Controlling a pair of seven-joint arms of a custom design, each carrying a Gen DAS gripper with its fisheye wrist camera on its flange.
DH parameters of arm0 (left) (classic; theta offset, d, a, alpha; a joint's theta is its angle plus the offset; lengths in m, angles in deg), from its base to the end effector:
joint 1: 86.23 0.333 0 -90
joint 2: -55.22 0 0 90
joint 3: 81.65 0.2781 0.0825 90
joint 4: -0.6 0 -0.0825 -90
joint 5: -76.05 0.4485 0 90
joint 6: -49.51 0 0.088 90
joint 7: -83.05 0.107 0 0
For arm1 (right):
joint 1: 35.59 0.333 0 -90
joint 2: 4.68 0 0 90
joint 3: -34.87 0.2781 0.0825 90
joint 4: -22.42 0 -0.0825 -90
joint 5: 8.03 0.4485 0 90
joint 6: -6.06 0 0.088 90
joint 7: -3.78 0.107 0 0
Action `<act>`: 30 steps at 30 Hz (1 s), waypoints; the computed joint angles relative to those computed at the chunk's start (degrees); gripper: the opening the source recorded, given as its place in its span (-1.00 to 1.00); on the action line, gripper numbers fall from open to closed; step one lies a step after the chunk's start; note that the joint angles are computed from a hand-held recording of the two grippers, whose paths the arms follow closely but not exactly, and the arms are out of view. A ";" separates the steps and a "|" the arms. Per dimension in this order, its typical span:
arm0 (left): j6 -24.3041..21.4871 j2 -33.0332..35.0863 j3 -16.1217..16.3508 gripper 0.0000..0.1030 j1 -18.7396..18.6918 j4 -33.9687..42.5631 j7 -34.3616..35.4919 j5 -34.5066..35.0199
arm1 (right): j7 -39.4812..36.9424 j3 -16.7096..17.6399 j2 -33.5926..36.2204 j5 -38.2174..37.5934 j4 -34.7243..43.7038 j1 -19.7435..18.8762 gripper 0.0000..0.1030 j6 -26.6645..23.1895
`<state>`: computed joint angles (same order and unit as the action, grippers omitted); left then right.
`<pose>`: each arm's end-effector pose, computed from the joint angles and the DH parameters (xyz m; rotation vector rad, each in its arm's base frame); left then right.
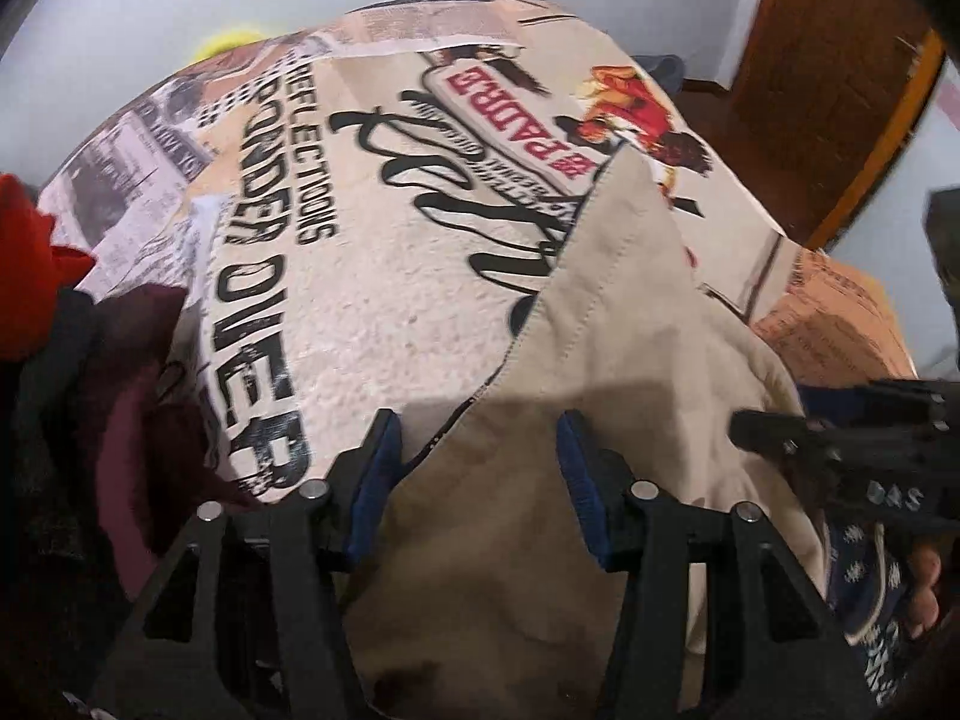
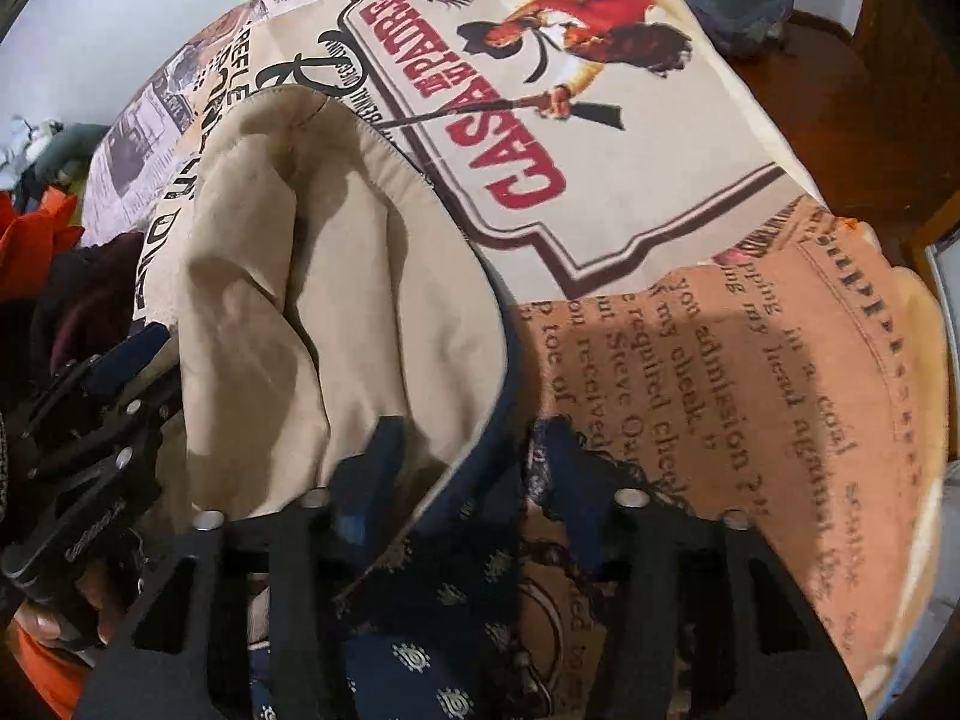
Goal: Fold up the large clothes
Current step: 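Grasp the beige hood with both grippers and lift it up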
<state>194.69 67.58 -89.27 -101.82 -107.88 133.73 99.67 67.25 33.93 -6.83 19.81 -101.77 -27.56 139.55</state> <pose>0.6347 -0.2737 0.3673 -1.9338 1.9312 -0.4815 0.5989 0.0825 0.3603 -2.1715 1.6284 0.0862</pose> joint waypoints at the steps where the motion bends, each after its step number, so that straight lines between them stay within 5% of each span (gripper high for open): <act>1: 0.58 -0.17 -0.32 -0.24 0.23 -0.38 1.25 -0.84 | -0.77 0.00 -0.35 0.34 -0.43 0.01 -0.52 0.47; 2: 1.14 -0.33 -0.65 -0.38 0.53 -0.77 2.52 -2.14 | -1.73 -0.14 -0.52 0.94 -0.50 -0.01 -0.81 -0.12; 4: 2.03 -0.64 -1.53 -0.72 1.57 -1.39 5.70 -7.16 | -2.29 -0.28 -1.16 1.56 -0.96 -0.06 -0.84 -0.44; 6: 2.07 -1.15 -2.04 -0.83 2.22 -1.85 7.54 -11.78 | -3.24 -0.40 -2.61 1.70 -1.93 0.10 -0.89 0.09; 12: 3.83 -9.15 -2.86 -0.86 0.98 -8.07 4.34 -10.63 | -9.36 -3.56 -14.07 6.82 -8.98 1.26 -0.90 1.23; 20: 5.31 -28.19 -8.99 -0.86 2.42 -20.80 -0.94 -4.38 | -14.01 -7.82 -34.27 5.15 -20.99 4.79 -0.90 3.22; 30: 2.75 -56.55 -13.17 -0.87 1.64 -40.74 0.24 -11.96 | -15.38 -13.30 -56.60 -0.81 -34.34 5.90 -0.90 -1.64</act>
